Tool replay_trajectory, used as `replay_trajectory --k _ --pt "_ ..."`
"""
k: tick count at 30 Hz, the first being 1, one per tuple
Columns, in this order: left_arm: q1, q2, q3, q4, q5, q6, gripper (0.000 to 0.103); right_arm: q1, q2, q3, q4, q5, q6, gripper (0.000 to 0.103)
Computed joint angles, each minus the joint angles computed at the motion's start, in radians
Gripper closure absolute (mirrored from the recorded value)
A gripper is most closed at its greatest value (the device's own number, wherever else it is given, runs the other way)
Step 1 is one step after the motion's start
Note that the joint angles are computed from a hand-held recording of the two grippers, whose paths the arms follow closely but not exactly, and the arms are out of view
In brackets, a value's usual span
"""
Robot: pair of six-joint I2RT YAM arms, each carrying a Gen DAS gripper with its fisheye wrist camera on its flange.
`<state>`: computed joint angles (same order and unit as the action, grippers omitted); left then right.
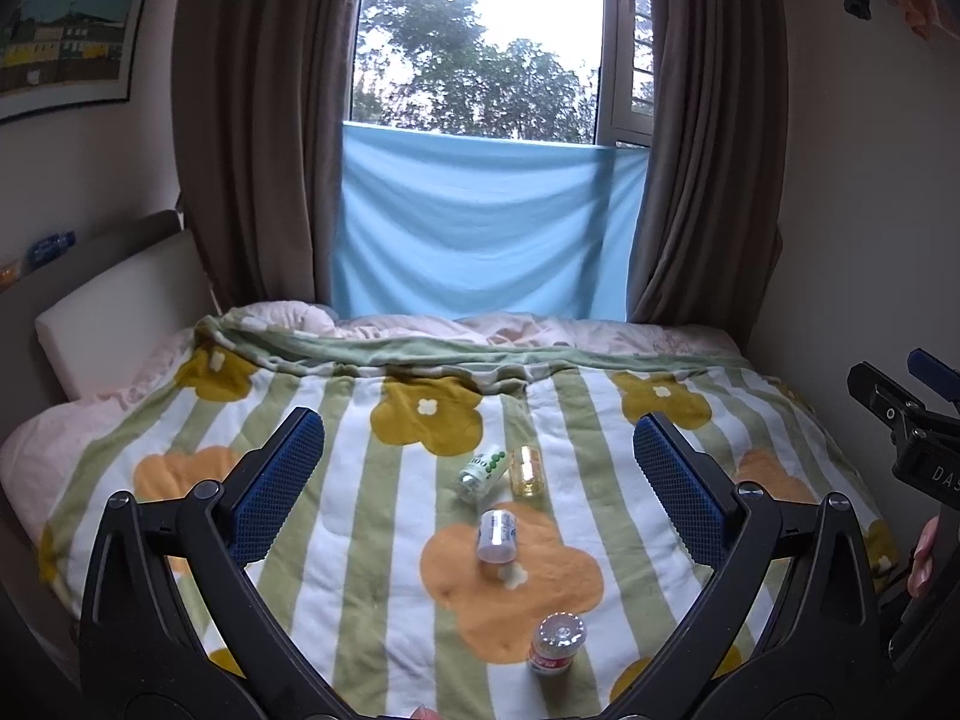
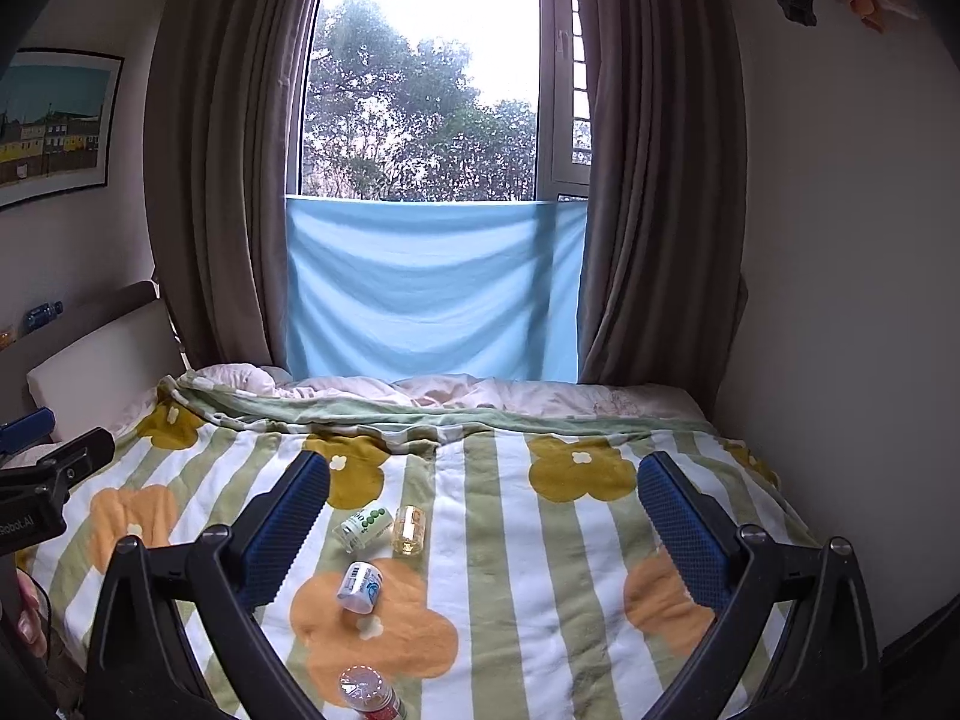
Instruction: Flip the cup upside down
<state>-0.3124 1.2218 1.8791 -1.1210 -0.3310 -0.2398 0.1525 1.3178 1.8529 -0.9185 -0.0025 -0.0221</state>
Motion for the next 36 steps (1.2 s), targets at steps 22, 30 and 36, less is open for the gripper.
replay_trajectory --k 22,30,36 --pt "-0.023 -0.031 -0.022 0.02 -0.037 0.017 0.0 0.003 -0.011 0.002 -0.009 -0.007 0.006 0.001" --pt "-0.029 -0.025 -0.015 0.014 -0.038 0.017 0.0 0.006 -0.003 0.01 -0.01 -0.006 0.007 0.001" --pt "-0.032 -0.023 -0.012 0.015 -0.042 0.017 0.0 0.0 -0.003 0.008 -0.005 -0.014 0.006 0.001"
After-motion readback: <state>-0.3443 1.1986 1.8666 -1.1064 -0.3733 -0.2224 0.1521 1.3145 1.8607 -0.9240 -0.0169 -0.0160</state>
